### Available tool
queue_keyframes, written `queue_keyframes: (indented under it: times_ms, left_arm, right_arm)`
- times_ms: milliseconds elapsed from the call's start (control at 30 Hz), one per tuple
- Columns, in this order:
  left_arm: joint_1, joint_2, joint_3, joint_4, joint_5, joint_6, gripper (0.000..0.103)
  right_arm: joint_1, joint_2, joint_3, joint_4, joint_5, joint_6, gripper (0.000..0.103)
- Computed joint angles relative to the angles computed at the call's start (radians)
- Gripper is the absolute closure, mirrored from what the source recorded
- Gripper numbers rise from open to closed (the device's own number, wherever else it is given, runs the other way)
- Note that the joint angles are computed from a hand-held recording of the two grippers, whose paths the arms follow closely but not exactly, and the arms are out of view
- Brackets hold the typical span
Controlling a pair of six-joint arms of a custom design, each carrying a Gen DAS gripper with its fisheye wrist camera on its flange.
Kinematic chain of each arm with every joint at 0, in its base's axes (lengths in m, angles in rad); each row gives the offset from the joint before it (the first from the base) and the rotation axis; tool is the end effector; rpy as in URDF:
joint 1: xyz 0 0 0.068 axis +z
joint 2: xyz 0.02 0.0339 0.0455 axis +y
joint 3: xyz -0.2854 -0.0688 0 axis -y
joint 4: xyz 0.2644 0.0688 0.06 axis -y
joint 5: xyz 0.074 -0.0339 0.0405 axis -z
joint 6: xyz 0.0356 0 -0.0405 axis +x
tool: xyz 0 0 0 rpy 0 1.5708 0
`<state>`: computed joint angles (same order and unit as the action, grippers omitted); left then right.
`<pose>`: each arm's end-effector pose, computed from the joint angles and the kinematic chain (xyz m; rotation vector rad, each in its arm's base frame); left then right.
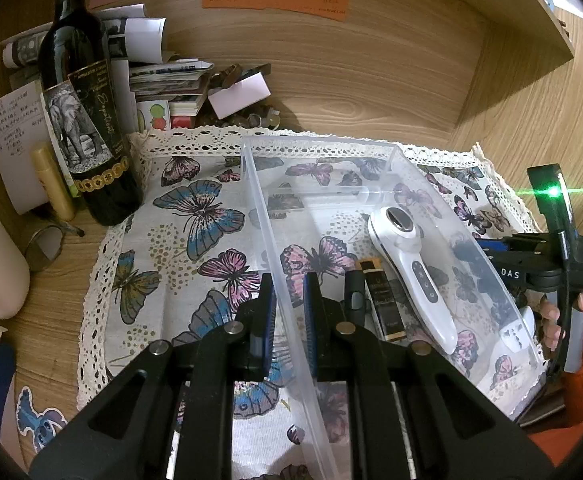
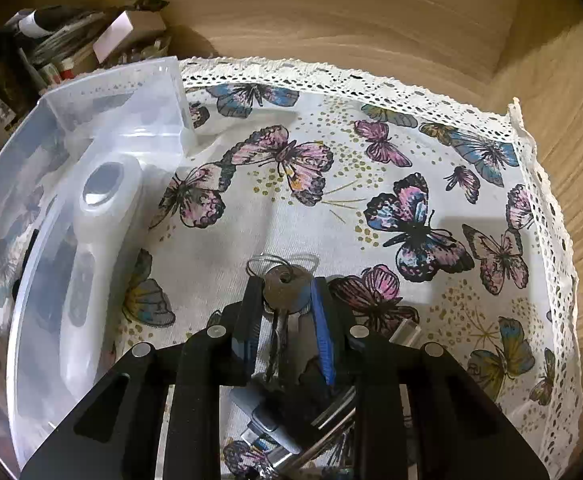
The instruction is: Organize rigid objects
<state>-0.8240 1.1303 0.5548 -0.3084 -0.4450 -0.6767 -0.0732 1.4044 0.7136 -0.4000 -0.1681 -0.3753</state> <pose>0.1607 -0.1511 0.1960 -0.0167 2.3506 -0.1836 0.2648 -0.0134 0.1760 -0.4505 2.5984 0.0731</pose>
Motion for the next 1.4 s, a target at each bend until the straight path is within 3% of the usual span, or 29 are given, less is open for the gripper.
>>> queue_keyframes:
  times_ms: [333,400,633,800,933,1200,1300,1400]
  left_arm:
    - [-0.009,0.017,0.013,-0.010,-0.014,-0.004,0.091]
    - [-0.010,0.019,0.012,-0.008,-0.015,-0.005,0.091]
    - [-0.009,0.018,0.011,-0.007,-0.014,-0.001,0.091]
    - [-0.007,0.012,0.006,-0.003,-0.012,0.003,0.091]
    - [-0.008,0.008,0.003,-0.001,-0.012,0.002,0.091]
    - [-0.015,0.005,0.001,-0.003,-0.018,-0.004,0.091]
    - [-0.014,0.001,0.000,-0.001,-0.016,-0.003,0.091]
    - [-0.013,0.001,-0.001,0.003,-0.018,0.000,0.091]
  right_arm:
    - [-0.080,-0.220,-0.012,-0.051,-0.123,0.034,0.082]
    - [-0.078,-0.261,0.002,-0.077,-0.145,0.038,0.099]
    - [-0.038,-0.355,0.009,-0.073,-0.154,0.042,0.099]
    - [0.000,-0.252,0.016,-0.069,-0.102,0.026,0.094]
    - [0.044,-0.118,0.033,-0.055,-0.048,-0.001,0.056]
    - [0.133,0.094,0.097,-0.018,0.090,-0.023,0.056]
    - [0.133,0.133,0.118,-0.024,0.081,-0.030,0.058]
    - [0.115,0.158,0.150,-0.062,0.037,-0.035,0.071]
